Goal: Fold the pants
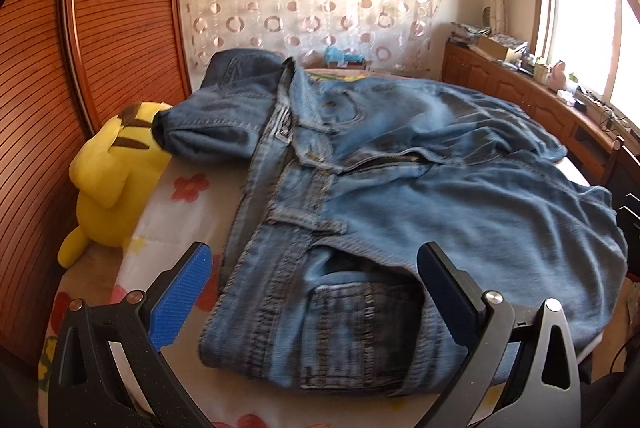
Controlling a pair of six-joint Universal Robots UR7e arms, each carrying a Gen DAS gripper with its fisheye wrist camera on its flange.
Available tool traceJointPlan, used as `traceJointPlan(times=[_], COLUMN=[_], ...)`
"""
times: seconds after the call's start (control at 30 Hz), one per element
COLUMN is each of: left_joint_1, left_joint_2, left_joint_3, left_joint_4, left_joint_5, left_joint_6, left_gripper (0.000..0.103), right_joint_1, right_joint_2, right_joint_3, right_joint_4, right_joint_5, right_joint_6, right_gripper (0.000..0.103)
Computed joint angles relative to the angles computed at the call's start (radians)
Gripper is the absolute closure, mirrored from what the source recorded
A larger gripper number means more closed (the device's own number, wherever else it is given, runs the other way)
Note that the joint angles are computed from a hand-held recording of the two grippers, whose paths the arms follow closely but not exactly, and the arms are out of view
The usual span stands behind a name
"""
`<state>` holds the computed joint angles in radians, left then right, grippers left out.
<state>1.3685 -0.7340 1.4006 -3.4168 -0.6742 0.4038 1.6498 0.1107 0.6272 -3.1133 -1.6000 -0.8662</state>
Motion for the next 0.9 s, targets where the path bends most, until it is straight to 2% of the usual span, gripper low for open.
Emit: traceJointPlan(times=[0.4, 0.67, 0.73, 0.9], left_joint_1=[0.045, 0.059, 0.061, 0.065], left_joint_2=[-0.076, -0.124, -0.137, -0.146], left_joint_3=[0.099, 0.154, 0.173, 0.192], left_joint_4=[0.010, 0.048, 0.068, 0.100], left_joint_5=[-0.006, -0.056, -0.073, -0.080], left_joint_6=[-0.078, -0.122, -0.136, -0.160], left_gripper=[0.001, 0.023, 0.032, 0.039], right_joint_1=[0.000, -0.013, -0.015, -0.027], right_joint_2=[-0.025, -0.076, -0.091, -0.143], right_joint_3=[0.005, 0.071, 0.094, 0.175], right_joint_4=[0.065, 0.045, 0.032, -0.015], right_joint_5=[-0.093, -0.146, -0.158, -0.183], right_joint_6=[-0.004, -0.003, -0.002, -0.004], right_gripper=[0.000, 0.000, 0.000, 0.000])
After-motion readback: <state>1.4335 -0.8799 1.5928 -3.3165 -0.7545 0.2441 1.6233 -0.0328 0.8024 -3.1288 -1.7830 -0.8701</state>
